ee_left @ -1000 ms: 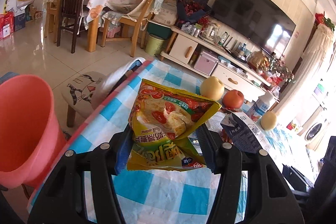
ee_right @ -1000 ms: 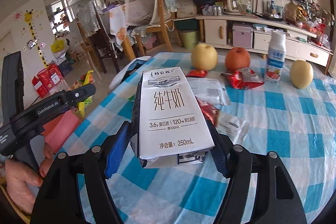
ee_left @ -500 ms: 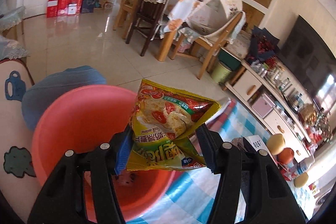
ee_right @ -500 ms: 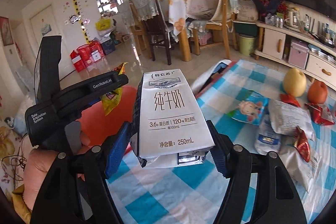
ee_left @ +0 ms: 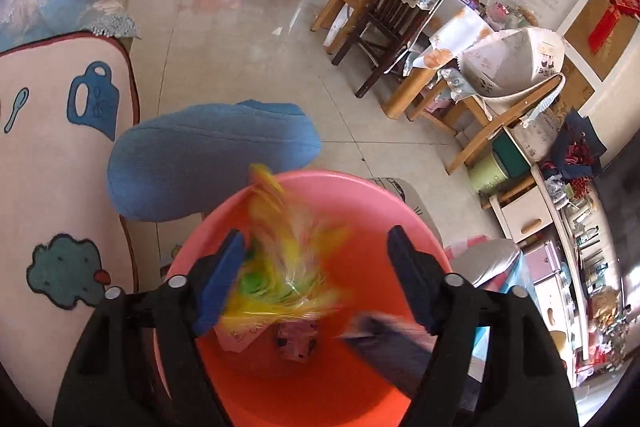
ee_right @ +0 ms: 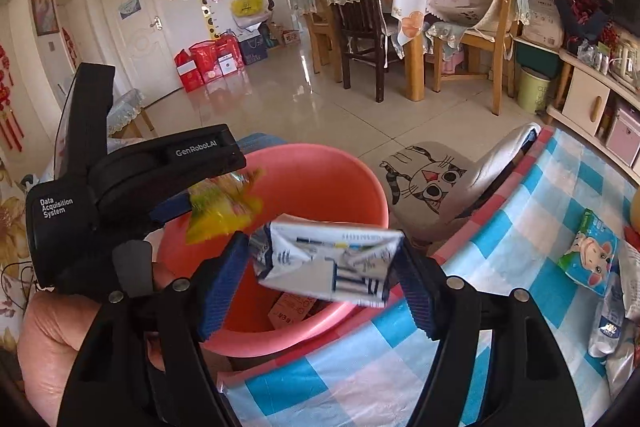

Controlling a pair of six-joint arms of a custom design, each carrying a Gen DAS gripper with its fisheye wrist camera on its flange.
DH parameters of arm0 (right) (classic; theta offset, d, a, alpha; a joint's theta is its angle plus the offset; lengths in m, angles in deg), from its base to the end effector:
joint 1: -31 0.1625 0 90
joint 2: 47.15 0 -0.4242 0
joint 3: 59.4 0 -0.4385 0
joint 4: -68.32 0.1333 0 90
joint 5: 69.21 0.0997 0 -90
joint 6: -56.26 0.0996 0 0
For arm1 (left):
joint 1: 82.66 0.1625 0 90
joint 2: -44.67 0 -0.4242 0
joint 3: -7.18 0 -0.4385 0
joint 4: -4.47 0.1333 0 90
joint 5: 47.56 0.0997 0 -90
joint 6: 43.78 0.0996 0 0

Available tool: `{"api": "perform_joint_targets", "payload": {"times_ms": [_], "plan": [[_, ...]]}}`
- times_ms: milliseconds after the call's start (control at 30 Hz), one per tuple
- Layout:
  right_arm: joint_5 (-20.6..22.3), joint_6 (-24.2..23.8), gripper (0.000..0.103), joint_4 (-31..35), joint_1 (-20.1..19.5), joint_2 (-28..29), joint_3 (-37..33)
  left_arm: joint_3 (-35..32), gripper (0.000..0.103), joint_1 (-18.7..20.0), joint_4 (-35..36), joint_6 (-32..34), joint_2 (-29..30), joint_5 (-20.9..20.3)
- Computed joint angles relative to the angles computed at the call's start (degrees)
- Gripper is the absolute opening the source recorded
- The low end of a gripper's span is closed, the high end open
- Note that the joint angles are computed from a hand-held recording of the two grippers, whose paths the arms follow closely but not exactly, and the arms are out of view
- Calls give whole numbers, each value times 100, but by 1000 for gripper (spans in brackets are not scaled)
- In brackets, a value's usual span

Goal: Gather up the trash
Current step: 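Carry the chip bag and carton over the pink bucket and open both tools, then bring both tools back to the table, left tool toward the cartoon-printed snack bag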

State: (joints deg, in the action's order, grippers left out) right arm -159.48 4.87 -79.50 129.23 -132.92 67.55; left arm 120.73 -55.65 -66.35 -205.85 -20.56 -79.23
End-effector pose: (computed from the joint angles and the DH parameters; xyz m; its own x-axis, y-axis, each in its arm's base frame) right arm 0.2009 -0.4614 0.2299 -0.5105 -0.8295 0.2266 -0.8591 0.4809 -0.1752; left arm -0.3100 -0.4028 0.1080 -0.5446 -0.8383 0.0255 -0.1821 0.0886 -0.9793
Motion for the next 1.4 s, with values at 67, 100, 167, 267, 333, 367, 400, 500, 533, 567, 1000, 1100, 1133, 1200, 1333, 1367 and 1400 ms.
{"api": "perform_joint_targets", "payload": {"times_ms": [67,100,167,267,333,367,400,500,533,567,1000,1100,1133,1200,1333,1367,1400], "plan": [[6,103,82,-94,-62,-37,39,-103,81,-12,242,-82,89,-10],[0,140,83,-122,-93,-82,70,-215,82,-9,482,-206,172,-65],[-58,203,87,-199,-163,-171,116,-342,83,-3,723,-365,281,-64],[-86,194,89,-177,-300,-380,182,-494,87,-41,1188,-754,423,35],[-139,179,90,-221,-386,-501,232,-559,90,-85,1479,-1024,506,136],[-162,185,91,-221,-428,-553,247,-582,91,-121,1608,-1143,545,161],[-182,195,91,-193,-469,-605,256,-662,91,-143,1836,-1329,628,215],[-229,186,92,-174,-601,-753,286,-857,93,-155,2203,-1501,830,471],[-235,177,92,-161,-647,-806,301,-885,94,-163,2246,-1442,869,596],[-244,170,92,-146,-690,-857,316,-926,95,-171,2296,-1362,918,699],[-119,-93,94,20,-1097,-1431,408,-1272,96,-228,1621,409,1268,1564],[-66,-158,94,87,-1202,-1548,389,-1152,96,-195,663,1397,1239,1680],[-44,-181,94,115,-1243,-1586,378,-1135,96,-186,431,1622,1250,1705],[-19,-204,94,118,-1314,-1649,361,-1060,96,-171,-147,2136,1261,1767],[71,-224,94,182,-1481,-1760,287,-928,96,-152,-1276,3121,1351,1920],[94,-229,94,192,-1527,-1786,266,-914,96,-146,-1578,3408,1394,1955],[115,-232,94,212,-1570,-1808,240,-883,96,-137,-1861,3665,1424,1978]]}}
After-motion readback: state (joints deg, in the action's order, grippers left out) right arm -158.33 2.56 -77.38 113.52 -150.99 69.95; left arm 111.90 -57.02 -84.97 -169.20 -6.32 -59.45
